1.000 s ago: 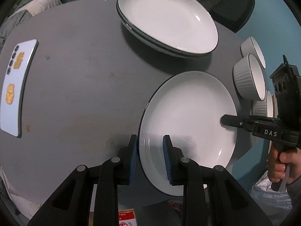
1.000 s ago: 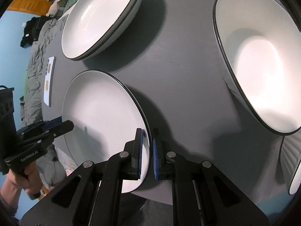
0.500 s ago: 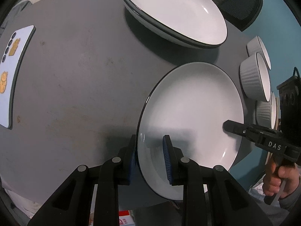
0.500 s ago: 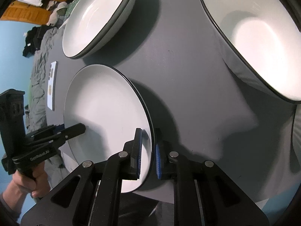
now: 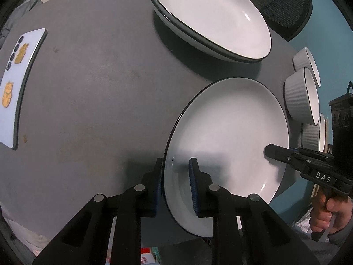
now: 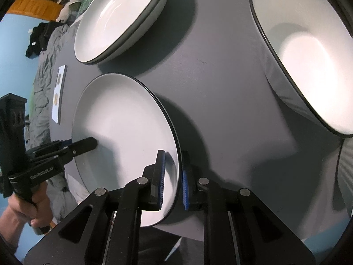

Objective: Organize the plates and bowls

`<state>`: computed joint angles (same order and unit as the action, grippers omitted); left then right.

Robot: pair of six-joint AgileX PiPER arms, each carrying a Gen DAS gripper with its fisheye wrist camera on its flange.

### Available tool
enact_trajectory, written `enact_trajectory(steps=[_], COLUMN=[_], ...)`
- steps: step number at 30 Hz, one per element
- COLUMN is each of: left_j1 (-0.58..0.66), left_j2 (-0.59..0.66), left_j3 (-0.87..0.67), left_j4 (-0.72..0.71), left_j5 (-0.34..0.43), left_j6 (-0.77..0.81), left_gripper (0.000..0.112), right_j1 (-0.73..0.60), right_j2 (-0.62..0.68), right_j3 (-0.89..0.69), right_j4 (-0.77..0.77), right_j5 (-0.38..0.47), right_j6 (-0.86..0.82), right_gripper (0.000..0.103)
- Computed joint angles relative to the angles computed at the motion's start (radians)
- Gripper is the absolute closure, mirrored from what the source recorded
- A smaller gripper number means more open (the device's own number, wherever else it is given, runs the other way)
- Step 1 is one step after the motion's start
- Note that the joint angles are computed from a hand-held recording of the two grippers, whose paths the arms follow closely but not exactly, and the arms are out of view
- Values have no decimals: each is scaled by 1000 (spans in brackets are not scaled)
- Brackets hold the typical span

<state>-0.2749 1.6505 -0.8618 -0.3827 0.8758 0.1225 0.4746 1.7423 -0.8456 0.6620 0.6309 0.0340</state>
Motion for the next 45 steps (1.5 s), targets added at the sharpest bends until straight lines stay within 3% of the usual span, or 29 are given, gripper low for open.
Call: enact_trajectory(steps=[8,18,27,37,45], left_j1=[7,32,25,41,36], left_j2=[-28,11,136,279,388], left_j3=[-75,-285,-521,-686,-808], left_j4=[30,63,111,165,199], left_j5=[82,206,263,286,320], left_j6=[-47,-79,-133,-156,-186], left_gripper=[91,91,90,89,89], right_j1=[6,-38,-95,-120,-144], right_j2=[-9,-2,99,291,383], right_j3=[-85,-231,-417,-681,-804], right_j4=[-87,-168,-172,-189,-197], right_j5=[80,193,258,348,410], right_j6=[83,137,107,101,93], right_gripper=[90,90,90,90,89])
